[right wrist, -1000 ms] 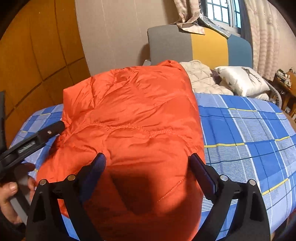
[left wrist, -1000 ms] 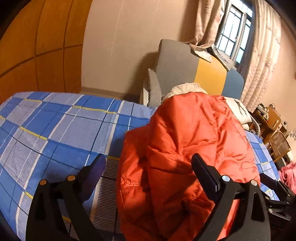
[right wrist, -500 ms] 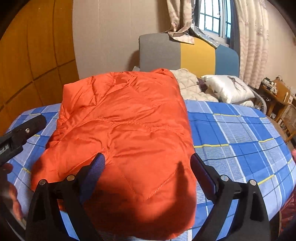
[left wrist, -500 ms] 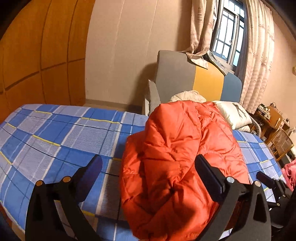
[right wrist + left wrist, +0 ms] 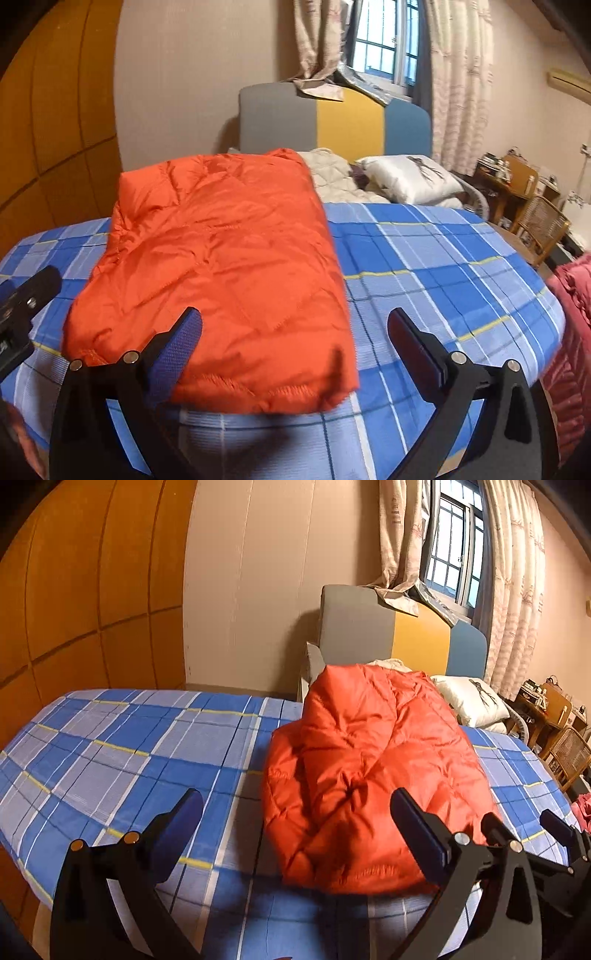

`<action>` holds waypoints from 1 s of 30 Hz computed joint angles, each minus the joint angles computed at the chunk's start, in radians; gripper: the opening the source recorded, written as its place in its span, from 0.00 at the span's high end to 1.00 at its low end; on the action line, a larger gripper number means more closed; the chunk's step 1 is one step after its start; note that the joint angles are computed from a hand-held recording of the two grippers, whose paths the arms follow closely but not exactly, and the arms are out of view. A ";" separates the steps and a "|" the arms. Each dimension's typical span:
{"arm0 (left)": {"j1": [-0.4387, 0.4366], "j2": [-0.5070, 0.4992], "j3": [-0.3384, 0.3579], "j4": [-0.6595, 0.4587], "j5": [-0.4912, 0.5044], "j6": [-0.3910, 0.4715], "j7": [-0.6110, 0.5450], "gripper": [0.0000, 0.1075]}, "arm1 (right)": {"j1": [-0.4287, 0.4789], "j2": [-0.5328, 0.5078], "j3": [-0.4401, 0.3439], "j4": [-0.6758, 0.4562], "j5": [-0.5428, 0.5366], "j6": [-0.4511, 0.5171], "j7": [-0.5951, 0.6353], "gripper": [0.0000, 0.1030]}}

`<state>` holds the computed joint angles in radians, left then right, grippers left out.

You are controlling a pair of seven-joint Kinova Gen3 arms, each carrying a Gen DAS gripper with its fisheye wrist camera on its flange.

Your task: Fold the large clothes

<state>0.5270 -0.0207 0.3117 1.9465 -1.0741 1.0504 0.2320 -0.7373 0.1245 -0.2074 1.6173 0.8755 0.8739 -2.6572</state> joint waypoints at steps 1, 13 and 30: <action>0.006 0.004 0.007 -0.001 0.002 0.018 0.010 0.06 | -0.004 -0.006 -0.001 0.010 0.007 0.003 -0.013 0.03; 0.093 0.005 0.052 0.002 0.048 0.192 0.050 0.06 | -0.010 -0.078 -0.053 0.075 0.052 0.068 -0.121 0.03; 0.198 -0.031 0.154 -0.060 0.037 0.471 0.070 0.06 | 0.137 -0.273 -0.209 0.103 -0.079 0.026 -0.057 0.03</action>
